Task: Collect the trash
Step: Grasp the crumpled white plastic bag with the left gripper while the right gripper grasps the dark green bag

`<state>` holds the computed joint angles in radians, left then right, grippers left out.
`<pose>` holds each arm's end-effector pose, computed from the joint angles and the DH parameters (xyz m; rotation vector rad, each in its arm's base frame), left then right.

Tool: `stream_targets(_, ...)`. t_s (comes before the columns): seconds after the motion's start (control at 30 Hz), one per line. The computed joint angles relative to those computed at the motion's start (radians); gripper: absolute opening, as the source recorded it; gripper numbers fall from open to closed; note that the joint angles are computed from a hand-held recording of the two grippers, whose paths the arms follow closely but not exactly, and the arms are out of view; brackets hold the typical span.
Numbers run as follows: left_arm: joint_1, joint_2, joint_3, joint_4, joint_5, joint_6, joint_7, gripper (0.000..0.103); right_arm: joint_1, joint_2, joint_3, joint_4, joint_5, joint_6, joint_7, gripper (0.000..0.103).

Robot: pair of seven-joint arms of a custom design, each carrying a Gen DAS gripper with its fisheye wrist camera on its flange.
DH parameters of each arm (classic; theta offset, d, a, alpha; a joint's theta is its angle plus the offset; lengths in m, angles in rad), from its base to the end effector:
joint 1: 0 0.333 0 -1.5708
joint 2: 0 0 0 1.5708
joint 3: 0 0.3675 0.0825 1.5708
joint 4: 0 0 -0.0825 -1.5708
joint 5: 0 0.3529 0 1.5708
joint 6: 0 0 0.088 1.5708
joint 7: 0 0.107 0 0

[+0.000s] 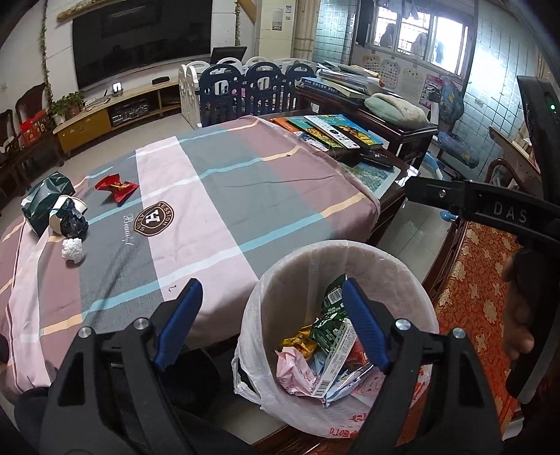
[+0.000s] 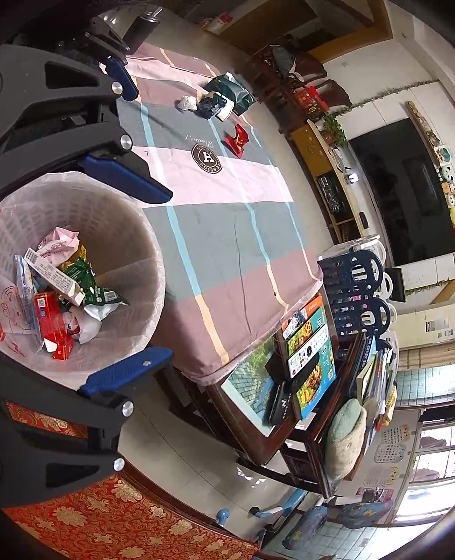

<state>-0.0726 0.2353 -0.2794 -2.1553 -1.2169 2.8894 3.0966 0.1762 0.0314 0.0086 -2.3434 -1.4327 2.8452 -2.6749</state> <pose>0.5535 -0.1362 0.3928 -1.1157 2.4779 -0.9702 0.4743 0.1420 0.4137 -1.2306 2.1680 -0.6968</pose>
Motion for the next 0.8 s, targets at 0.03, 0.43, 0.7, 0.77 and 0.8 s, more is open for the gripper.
stream_targets(0.03,0.0,0.005,0.003,0.004,0.001,0.005,-0.005,0.083,0.01,0.002,0.008,0.01,-0.003,-0.039,-0.001,0.083)
stream_targets(0.43,0.041,0.199,0.073,0.195,0.117,0.192,-0.241,0.092,0.039,0.087,0.013,0.125,-0.123,-0.108,0.116,0.1)
stream_targets(0.7,-0.11,0.505,0.46,0.593,0.503,-0.002,-0.814,0.075,0.055,0.268,-0.005,0.277,0.171,0.059,-0.207,0.1)
stream_targets(0.77,-0.099,0.592,0.491,0.739,0.558,-0.087,-0.922,0.074,0.059,0.306,-0.001,0.318,0.259,0.065,-0.295,0.1)
stream_targets(0.8,-0.085,0.631,0.49,0.807,0.578,-0.119,-0.956,0.074,0.061,0.328,0.003,0.344,0.302,0.063,-0.339,0.1)
